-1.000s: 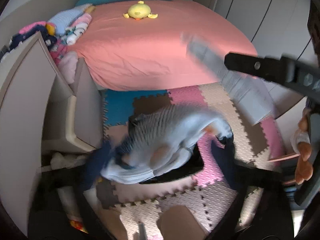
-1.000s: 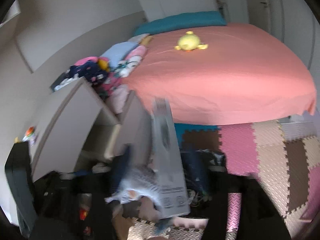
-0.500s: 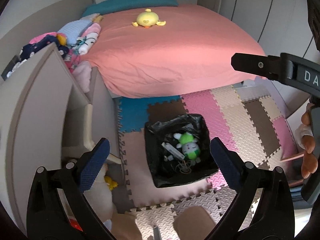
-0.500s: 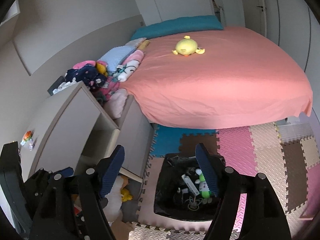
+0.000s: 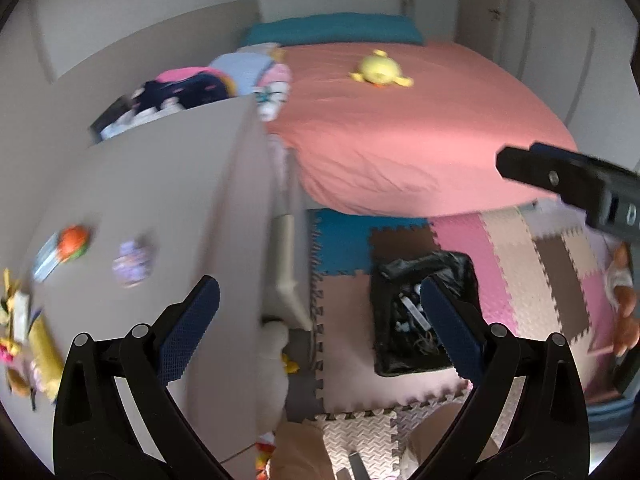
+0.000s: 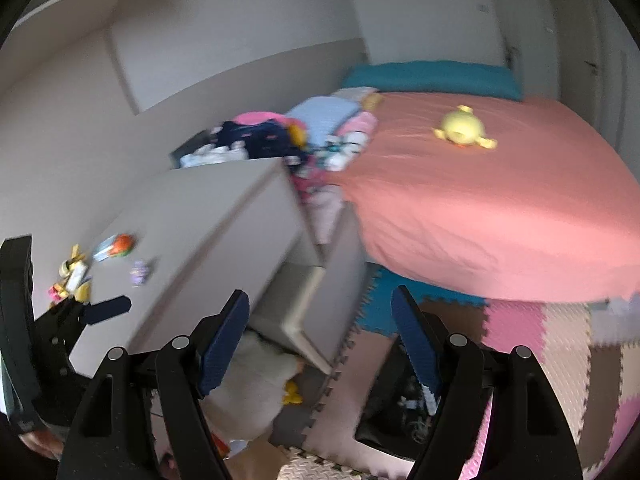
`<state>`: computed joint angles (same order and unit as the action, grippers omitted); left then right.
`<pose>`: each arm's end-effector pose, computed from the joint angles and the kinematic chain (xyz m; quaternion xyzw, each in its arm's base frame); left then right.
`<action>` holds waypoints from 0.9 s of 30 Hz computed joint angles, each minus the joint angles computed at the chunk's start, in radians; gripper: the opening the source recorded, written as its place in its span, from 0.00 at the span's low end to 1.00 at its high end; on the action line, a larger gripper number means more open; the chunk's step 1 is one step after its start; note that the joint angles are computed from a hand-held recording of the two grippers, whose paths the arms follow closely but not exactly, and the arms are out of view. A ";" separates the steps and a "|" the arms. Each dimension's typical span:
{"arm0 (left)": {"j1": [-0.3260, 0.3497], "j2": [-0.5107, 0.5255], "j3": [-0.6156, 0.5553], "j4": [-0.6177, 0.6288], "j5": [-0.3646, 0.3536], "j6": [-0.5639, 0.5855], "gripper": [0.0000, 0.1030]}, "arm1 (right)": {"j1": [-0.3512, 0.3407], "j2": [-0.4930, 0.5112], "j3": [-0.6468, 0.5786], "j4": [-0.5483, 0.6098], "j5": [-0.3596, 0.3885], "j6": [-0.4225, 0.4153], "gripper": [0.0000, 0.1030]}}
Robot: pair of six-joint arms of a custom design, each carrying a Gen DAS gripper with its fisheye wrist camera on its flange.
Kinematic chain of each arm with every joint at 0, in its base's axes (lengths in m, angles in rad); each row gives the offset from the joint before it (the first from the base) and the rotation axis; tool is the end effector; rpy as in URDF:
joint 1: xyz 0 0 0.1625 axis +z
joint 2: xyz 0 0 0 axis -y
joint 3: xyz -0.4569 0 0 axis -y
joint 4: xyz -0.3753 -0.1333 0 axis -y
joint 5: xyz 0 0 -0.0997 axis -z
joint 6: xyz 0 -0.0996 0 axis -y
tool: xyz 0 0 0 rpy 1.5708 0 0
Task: Collect trash
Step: 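Return both tools over the table toward the flower clip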
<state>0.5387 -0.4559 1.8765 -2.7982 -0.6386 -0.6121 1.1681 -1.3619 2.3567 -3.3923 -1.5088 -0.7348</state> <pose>-0.3651 -0.4667 -0.0848 0.2277 0.8606 -0.2690 0.3676 -0.0441 -0.4593 0.3007 0.1636 -0.9007 0.3536 0.1923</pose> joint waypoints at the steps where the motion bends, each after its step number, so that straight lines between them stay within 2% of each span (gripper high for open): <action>1: 0.001 -0.024 0.026 0.004 0.014 -0.022 0.94 | 0.031 0.017 0.002 -0.008 -0.013 -0.004 0.72; 6: 0.008 -0.145 0.162 0.048 0.072 -0.151 0.94 | 0.150 0.101 -0.001 -0.041 -0.063 0.005 0.72; 12: 0.012 -0.304 0.308 0.205 0.139 -0.394 0.94 | 0.275 0.220 -0.021 -0.063 -0.103 0.018 0.72; 17: 0.017 -0.465 0.415 0.422 0.168 -0.645 0.94 | 0.370 0.352 -0.071 -0.075 -0.173 0.023 0.72; 21: 0.021 -0.581 0.463 0.618 0.176 -0.833 0.94 | 0.433 0.470 -0.146 -0.087 -0.266 0.019 0.72; 24: 0.032 -0.661 0.496 0.718 0.170 -0.942 0.94 | 0.468 0.547 -0.198 -0.115 -0.345 -0.007 0.67; 27: 0.044 -0.720 0.515 0.804 0.166 -1.013 0.94 | 0.485 0.590 -0.240 -0.084 -0.396 -0.009 0.60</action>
<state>0.5825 -1.1759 2.3913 -1.9943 -0.4725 -1.6246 1.6530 -0.7718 2.1167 -3.4768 -1.9046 -0.7440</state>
